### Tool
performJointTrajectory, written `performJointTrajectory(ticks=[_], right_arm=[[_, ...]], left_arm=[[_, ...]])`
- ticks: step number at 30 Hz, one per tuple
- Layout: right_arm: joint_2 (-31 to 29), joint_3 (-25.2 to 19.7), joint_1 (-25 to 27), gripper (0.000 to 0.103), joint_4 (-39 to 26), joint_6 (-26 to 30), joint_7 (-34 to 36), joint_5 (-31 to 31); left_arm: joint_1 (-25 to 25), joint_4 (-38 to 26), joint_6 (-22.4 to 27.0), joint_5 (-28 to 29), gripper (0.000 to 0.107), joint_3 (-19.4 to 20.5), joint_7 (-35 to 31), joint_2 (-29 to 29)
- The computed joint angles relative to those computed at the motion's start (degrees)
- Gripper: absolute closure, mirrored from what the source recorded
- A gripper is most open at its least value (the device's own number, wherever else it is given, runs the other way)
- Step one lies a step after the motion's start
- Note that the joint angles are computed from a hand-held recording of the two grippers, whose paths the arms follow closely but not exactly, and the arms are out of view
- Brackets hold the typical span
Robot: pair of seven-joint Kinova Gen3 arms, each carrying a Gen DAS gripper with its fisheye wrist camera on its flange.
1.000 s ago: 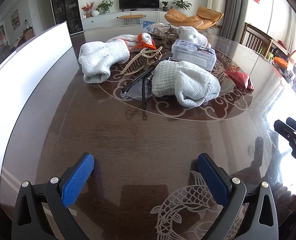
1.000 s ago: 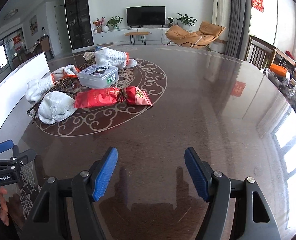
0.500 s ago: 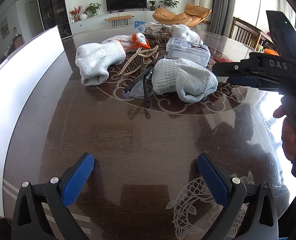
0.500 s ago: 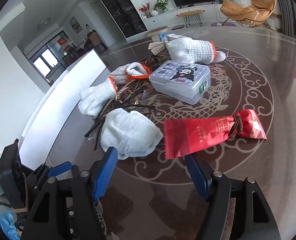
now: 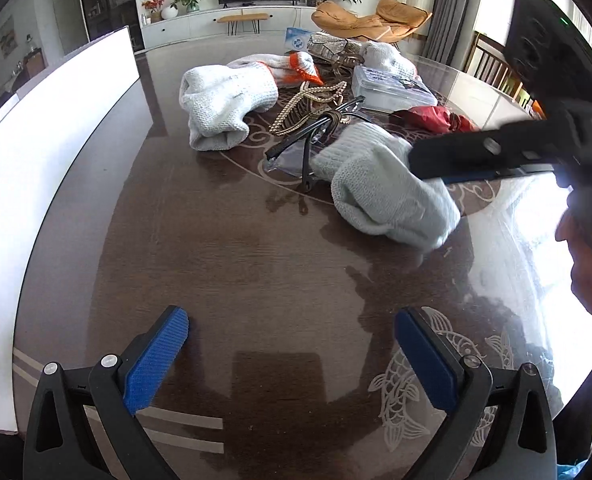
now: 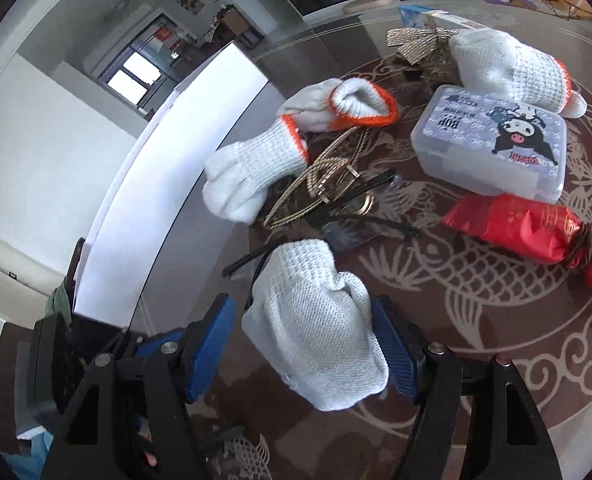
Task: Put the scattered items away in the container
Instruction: 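Move both tools toward the items, right tool toward the white glove, then close the left tool on the black glasses while the right tool grasps the white glove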
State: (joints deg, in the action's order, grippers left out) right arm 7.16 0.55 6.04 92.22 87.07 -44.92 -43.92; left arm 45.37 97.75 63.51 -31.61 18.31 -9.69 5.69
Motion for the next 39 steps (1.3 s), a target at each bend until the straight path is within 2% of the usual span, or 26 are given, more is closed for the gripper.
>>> performJointTrajectory(ticks=[2,5,7,8,11,13,15,17,19,21,23,25,27,29,32,34,37,38,39], right_arm=[[-3.78,2.87,1.51,0.032,1.83,1.86,3.4,0.97],[-11.41,2.18,7.73,0.032,6.22,-2.33,6.88,5.04],[-16.12,4.56,9.0,0.032,10.57,-6.31,8.22,5.35],[-17.31,7.21,8.09,0.032,11.98,-7.04,8.41,5.0],[-18.67,14.61,6.62,0.032,14.0,-6.24,9.77,2.97],[-19.7,16.24,6.12,0.032,15.23,-7.23,10.49,2.43],[-21.18,17.48,6.44,0.032,16.14,-7.73,11.81,2.51],[-22.69,18.3,6.51,0.032,16.91,-9.41,12.47,3.08],[-23.5,17.22,6.07,0.032,18.37,-13.18,11.73,3.76],[-23.83,18.05,5.7,0.032,18.78,-14.86,11.08,4.85],[-23.45,19.31,5.25,0.032,19.37,-15.72,11.21,4.96],[-23.08,19.7,5.02,0.032,20.39,-16.84,11.49,5.25],[-22.95,19.41,4.93,0.032,21.57,-17.79,11.18,5.76],[-23.98,18.97,4.91,0.032,22.92,-19.44,11.18,5.72],[-24.93,18.45,3.61,0.032,23.25,-20.31,11.09,7.02],[-25.41,18.41,2.92,0.031,23.56,-20.81,10.8,7.6],[-26.41,18.32,2.03,0.031,24.15,-22.06,10.07,8.29],[-26.73,18.23,1.69,0.031,24.37,-22.62,9.8,8.57],[-27.04,18.02,1.32,0.031,24.6,-23.26,9.45,8.9]], left_arm=[[-2.14,2.97,-4.66,2.08,0.004,-1.22,0.5,-3.35],[-6.01,4.57,-9.22,4.94,0.004,-1.67,1.23,-5.29],[-3.9,2.17,-7.73,4.42,0.004,-3.76,1.67,-3.4],[-1.26,0.21,-5.58,2.79,0.004,-5.53,2.05,-1.63],[6.1,-5.21,1.34,-1.33,0.004,-11.04,1.4,4.13],[7.01,-7.14,3.07,-4.3,0.004,-10.67,2.69,6.32],[3.67,-8.05,1.08,-5.32,0.004,-6.58,1.9,7.33],[-0.22,-9.22,-3.58,-3.4,0.004,-1.89,-2.22,7.69],[-0.12,-8.87,-7.3,-3.72,0.004,-1.01,-5.39,7.27],[2.95,-7.51,-7.29,-4.99,0.004,-4.3,-5.32,5.58],[3.61,-5.82,-6.81,-3.1,0.004,-7.54,-7.62,2.86],[0.02,-3.64,-7.5,0.83,0.004,-7.98,-12.28,0.3],[-5.29,-0.44,-11.52,5.49,0.004,-6.88,-16.94,-1.6],[-10.6,0.73,-14.22,8.3,0.004,-4.09,-21.6,-1.22],[-17.9,-0.42,-14.6,9.93,0.005,1.71,-28.59,0.64],[-18.8,-1.5,-15.17,11.65,0.006,1.53,-33.25,1.5],[-14.87,-2.48,-17.14,16.09,0.016,-4.49,-39.71,1.98],[-14.55,-2.62,-17.64,17.42,0.022,-5.1,-41.73,2.03],[-14.44,-2.9,-17.79,17.87,0.033,-5.06,-42.91,2.16]])
